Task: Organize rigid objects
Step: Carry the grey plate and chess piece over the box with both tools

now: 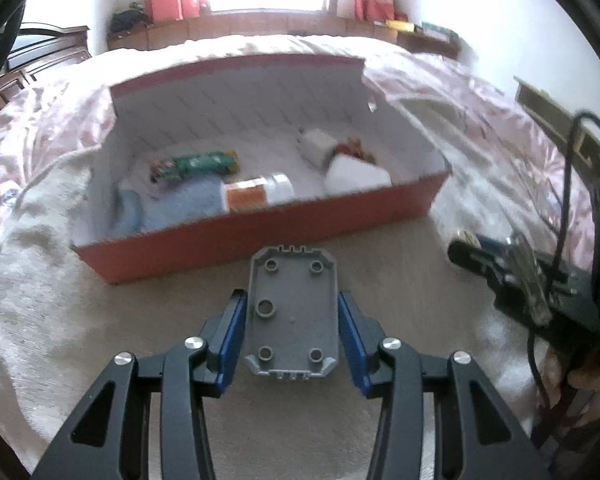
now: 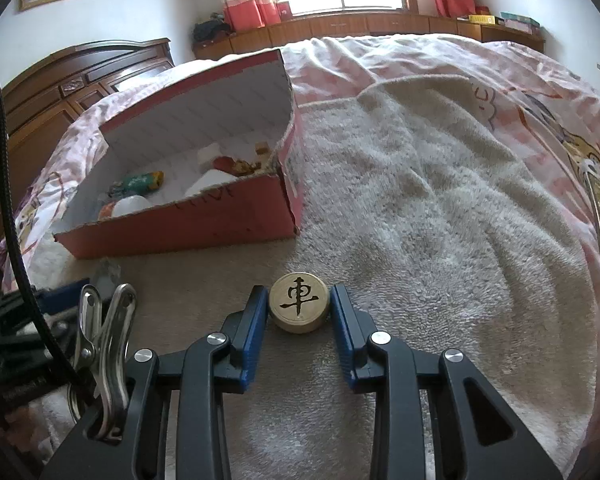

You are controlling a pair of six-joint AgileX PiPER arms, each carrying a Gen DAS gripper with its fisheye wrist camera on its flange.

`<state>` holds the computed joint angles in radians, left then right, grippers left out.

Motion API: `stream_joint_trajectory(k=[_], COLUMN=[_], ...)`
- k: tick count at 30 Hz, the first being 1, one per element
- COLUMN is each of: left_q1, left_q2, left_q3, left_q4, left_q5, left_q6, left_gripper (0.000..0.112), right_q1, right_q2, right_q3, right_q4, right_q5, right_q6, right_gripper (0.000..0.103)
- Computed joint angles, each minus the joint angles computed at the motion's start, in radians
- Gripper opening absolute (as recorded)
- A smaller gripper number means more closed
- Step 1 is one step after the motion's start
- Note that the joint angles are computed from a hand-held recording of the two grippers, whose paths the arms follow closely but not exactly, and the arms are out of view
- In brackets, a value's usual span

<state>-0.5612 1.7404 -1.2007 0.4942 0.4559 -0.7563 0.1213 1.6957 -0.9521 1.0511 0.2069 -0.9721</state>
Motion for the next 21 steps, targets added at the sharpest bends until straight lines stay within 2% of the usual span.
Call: stream_joint_trajectory(k=[5,9,13,16,21], left_q1=[0.03,0.061,0.069,0.089,0.121], left_q2=[-0.023,-0.015,-0.019,-0.007,0.035], left_q3=[-0.011,-0.058,-0.082,-0.122,-0.196], left_q4=[-0.003,-0.116,-0.108,-0.171,-0.17], left_q5=[-0.011,-0.01,-0.024,-0.019,-0.013], left_q6=[-0.001,0.113,0.11,0.174,0.189], left_gripper=[0.047,0.047,0.045,0.045,0.044], right_q1=[0.034,0.069,0.098,0.102,0.124], right_q2=[-0.045,-0.064,-0.048,-0.022,0.024], right_q3=[0.01,-0.015,-0.089,-0.152,-0.243], right_q4=[-0.033,-0.097,-0.237,-0.271,-0.384], right_q5=[-0.012,-0.002,0.012,0.039,0.049], right_q6=[0.03,0.09,0.227,0.27,0.38], right_gripper=[0.033,0.033,0.033,0.033,0.033])
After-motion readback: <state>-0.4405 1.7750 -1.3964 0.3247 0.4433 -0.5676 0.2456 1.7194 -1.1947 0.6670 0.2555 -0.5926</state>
